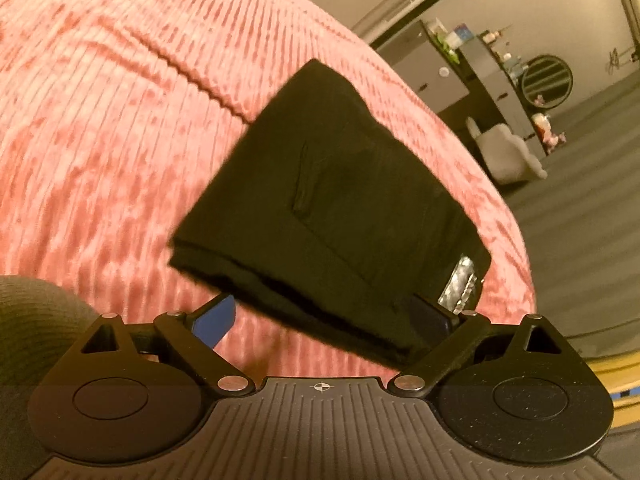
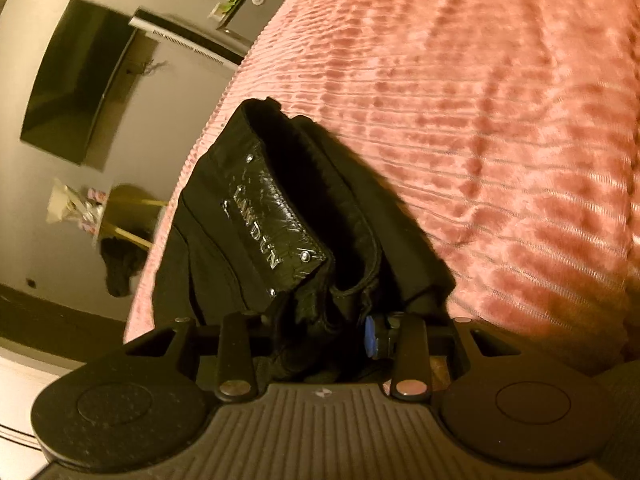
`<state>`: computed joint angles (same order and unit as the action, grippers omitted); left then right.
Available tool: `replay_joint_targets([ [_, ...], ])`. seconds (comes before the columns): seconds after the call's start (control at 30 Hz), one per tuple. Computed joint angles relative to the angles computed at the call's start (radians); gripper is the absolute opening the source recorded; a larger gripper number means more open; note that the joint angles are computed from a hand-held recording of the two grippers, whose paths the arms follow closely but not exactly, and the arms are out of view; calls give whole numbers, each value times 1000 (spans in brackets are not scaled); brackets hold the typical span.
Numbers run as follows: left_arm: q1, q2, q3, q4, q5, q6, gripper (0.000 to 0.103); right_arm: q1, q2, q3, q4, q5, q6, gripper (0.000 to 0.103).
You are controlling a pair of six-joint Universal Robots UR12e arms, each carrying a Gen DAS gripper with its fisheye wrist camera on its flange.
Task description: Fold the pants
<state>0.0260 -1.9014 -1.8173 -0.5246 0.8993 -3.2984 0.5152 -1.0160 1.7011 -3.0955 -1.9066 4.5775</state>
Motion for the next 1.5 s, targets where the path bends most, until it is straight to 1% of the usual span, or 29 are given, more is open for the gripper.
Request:
replay_joint_targets([
  [0.07, 6, 1, -3, 0, -11, 11, 97, 2, -2, -12, 37, -6, -1, 34],
  [0.2, 18, 6, -11, 24, -16, 22, 100, 0, -8, -20, 77, -1, 9, 34],
  [0.33, 30, 12, -22, 107, -2, 24, 101, -6, -18, -40, 157, 18, 19, 36],
  [0.4, 35, 11, -21, 141, 7, 41, 101, -11, -28, -49, 200, 41, 22, 40],
  [0.47, 39, 9, -12, 150, 22, 87, 101, -15, -44, -59, 262, 60, 15, 48],
  [0.53, 38, 4, 11, 122, 52, 135, 101, -17, -59, -57, 291, 69, 3, 65],
  [0.57, 38, -3, 27, 102, 63, 157, 101, -16, -67, -54, 298, 64, -8, 76],
  [0.6, 39, -12, 44, 83, 70, 173, 101, -14, -78, -53, 329, 54, -22, 83],
  [0.63, 37, -22, 62, 68, 80, 179, 101, -12, -89, -52, 362, 45, -35, 86],
  [0.67, 36, -33, 79, 57, 86, 182, 101, -13, -99, -45, 370, 42, -55, 86],
  [0.73, 31, -58, 116, 29, 94, 194, 101, -19, -115, -6, 284, 49, -115, 86],
  [0.83, 13, -103, 179, -41, 100, 246, 101, -40, -119, 43, 138, 71, -193, 88],
  [0.9, -2, -135, 222, -91, 104, 290, 101, -60, -110, 51, 87, 95, -249, 88],
  [0.97, -17, -168, 258, -113, 117, 311, 101, -87, -98, 55, 53, 153, -285, 88],
  [1.07, -31, -211, 311, -174, 116, 350, 100, -127, -71, 51, 9, 249, -329, 88],
  [1.1, -31, -223, 327, -196, 98, 358, 100, -141, -59, 49, -6, 283, -343, 89],
  [1.13, -29, -236, 343, -227, 64, 374, 100, -152, -50, 51, -30, 314, -349, 91],
  [1.17, -27, -250, 362, -269, 29, 398, 100, -167, -37, 58, -77, 362, -346, 94],
  [1.2, -26, -262, 383, -328, -9, 435, 100, -178, -25, 64, -119, 403, -332, 95],
  [1.23, -26, -272, 400, -372, -30, 470, 100, -189, -12, 69, -159, 443, -314, 96],
  [1.27, -32, -280, 415, -401, -29, 503, 100, -200, 3, 72, -202, 480, -294, 99],
  [1.3, -38, -285, 424, -411, -16, 533, 101, -205, 15, 72, -239, 501, -291, 99],
  [1.33, -42, -289, 432, -422, -16, 560, 103, -209, 24, 68, -262, 511, -295, 99],
  [1.37, -45, -293, 437, -429, -23, 568, 103, -210, 33, 59, -274, 515, -300, 99],
  [1.4, -46, -301, 445, -431, -31, 559, 103, -210, 42, 49, -285, 518, -304, 97],
  [1.43, -46, -307, 450, -428, -42, 540, 103, -207, 50, 36, -284, 509, -307, 90],
  [1.47, -46, -313, 452, -413, -51, 513, 103, -199, 55, 21, -265, 478, -313, 81],
  [1.5, -47, -314, 447, -388, -54, 477, 103, -194, 61, 11, -260, 460, -327, 75],
])
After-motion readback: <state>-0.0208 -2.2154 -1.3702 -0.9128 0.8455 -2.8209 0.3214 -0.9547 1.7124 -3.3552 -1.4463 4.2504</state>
